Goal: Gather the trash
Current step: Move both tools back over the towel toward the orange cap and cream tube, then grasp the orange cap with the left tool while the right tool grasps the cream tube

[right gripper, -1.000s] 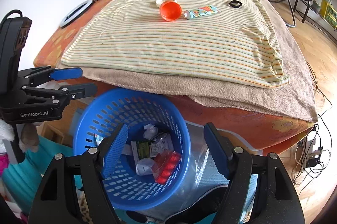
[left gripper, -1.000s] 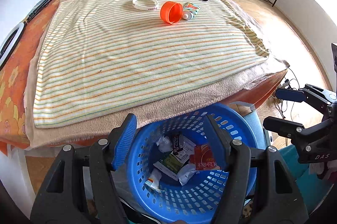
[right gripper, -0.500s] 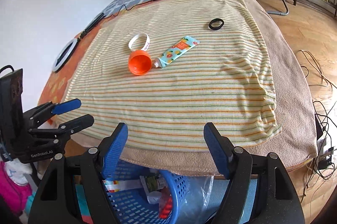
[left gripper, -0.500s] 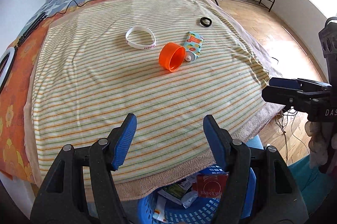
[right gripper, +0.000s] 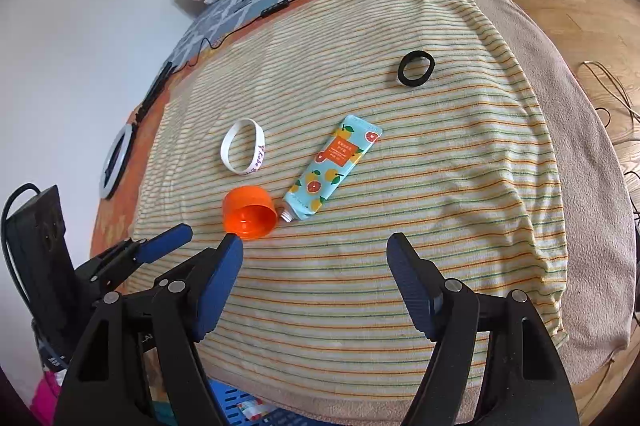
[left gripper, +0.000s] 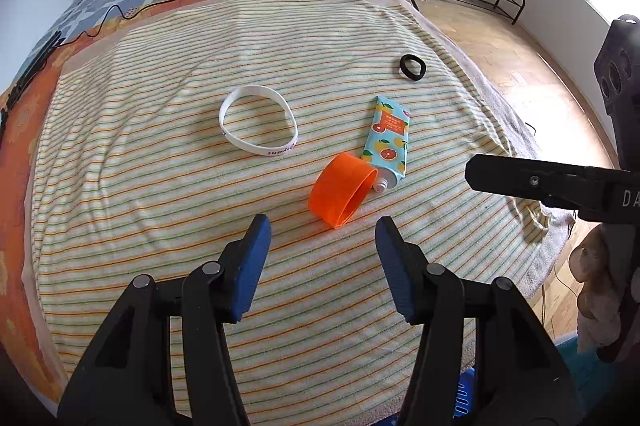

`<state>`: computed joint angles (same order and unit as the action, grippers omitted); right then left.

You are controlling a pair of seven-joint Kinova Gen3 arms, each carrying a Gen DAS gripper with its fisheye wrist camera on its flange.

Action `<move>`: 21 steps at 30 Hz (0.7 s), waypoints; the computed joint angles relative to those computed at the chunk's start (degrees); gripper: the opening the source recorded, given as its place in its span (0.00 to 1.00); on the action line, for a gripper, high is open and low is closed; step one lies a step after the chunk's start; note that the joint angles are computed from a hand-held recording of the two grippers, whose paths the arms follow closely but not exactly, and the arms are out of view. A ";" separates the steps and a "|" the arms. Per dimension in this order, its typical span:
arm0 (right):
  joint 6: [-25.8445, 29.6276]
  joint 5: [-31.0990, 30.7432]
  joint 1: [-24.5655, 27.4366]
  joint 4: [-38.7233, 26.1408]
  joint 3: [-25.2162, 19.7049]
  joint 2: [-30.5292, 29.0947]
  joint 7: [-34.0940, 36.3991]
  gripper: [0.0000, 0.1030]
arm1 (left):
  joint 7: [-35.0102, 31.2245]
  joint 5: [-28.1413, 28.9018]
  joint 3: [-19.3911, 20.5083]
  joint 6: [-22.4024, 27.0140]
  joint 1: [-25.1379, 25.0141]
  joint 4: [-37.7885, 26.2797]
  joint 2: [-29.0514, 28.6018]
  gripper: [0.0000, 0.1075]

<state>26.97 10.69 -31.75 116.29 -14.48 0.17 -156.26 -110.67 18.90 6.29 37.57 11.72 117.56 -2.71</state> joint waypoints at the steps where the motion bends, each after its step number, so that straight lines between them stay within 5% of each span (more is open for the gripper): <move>1: -0.68 -2.07 0.50 -0.14 0.44 0.60 1.76 0.72 | 0.22 -0.42 0.27 -0.36 0.17 -0.30 0.63 0.49; 10: -3.63 -12.47 2.80 -2.57 2.92 5.79 9.67 0.72 | 1.49 -3.77 1.47 -2.78 0.86 -1.66 4.30 0.34; 15: -2.71 -12.12 1.75 -4.65 4.45 8.50 8.60 0.67 | 2.03 -4.00 1.65 -3.21 0.84 -1.96 5.33 0.16; 21: -1.83 -11.88 0.79 -6.59 5.58 10.95 8.22 0.65 | 4.79 -7.43 1.59 -4.43 1.21 -0.93 4.59 0.05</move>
